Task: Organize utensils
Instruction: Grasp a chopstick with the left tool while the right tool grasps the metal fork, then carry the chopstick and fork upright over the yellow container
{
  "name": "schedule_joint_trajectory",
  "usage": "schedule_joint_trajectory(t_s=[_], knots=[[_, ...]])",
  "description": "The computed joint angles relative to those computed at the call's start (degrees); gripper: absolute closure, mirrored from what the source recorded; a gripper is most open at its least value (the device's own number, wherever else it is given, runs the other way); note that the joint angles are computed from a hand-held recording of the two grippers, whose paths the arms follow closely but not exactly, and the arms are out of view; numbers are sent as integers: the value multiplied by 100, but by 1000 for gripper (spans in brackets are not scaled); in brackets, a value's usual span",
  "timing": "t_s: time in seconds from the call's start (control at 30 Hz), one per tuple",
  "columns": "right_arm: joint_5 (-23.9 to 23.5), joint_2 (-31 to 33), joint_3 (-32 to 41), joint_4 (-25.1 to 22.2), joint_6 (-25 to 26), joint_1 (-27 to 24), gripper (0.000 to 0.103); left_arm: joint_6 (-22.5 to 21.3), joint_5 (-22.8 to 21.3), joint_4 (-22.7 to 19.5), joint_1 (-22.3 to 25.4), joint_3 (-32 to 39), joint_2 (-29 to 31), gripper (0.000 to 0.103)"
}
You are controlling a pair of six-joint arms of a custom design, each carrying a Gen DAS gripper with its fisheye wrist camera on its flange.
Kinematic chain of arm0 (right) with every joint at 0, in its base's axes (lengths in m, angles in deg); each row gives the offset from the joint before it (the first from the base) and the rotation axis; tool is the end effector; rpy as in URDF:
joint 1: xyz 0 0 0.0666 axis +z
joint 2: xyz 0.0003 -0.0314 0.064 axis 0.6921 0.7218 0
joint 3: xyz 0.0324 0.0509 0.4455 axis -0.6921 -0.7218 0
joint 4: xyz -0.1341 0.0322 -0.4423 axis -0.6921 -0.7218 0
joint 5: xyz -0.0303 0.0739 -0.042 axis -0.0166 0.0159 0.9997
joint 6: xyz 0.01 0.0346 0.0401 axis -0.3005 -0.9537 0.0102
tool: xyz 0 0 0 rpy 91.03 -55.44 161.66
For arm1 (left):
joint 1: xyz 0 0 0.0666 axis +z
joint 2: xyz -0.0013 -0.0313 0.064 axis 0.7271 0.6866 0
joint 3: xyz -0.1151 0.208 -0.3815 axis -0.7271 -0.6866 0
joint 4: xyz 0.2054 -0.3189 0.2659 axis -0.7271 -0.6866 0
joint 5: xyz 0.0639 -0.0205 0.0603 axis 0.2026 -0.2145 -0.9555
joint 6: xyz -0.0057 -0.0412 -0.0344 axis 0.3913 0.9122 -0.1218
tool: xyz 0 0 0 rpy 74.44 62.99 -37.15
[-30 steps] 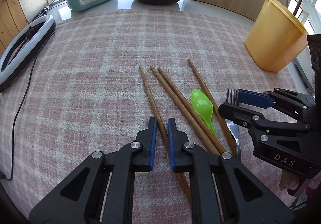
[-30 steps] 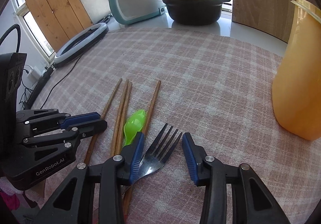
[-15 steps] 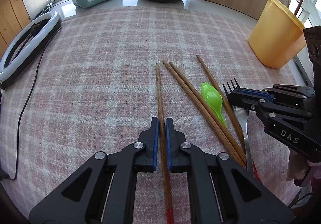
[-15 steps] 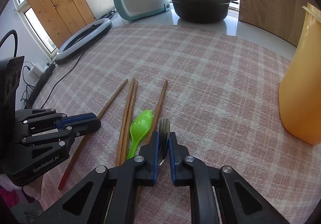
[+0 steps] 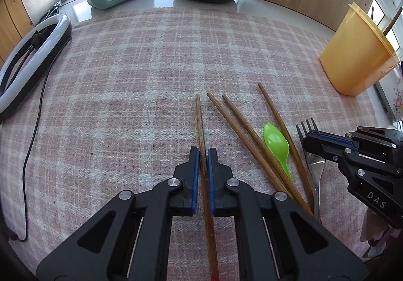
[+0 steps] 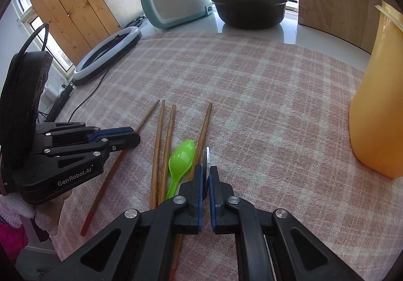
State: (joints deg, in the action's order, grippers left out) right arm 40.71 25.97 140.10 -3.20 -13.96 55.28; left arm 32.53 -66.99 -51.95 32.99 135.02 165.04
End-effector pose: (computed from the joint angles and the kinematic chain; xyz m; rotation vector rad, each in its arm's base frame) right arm 0.6823 0.1523 0.5096 -0.8186 2.5592 0.5079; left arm 0.6299 -0.1526 0.5030 -0.2066 2.7038 -0.1548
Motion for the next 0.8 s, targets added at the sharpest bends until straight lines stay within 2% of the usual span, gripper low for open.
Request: schedule_joint_trajectory(t_s=[0.27,0.8], knots=[[-287,-198,-26,96,-100,-160,103,379,219,473,12,-245,-436,100],[-547,-700,-229,589,-292,-479,103,424,203,853,-165,-128,-870,100]])
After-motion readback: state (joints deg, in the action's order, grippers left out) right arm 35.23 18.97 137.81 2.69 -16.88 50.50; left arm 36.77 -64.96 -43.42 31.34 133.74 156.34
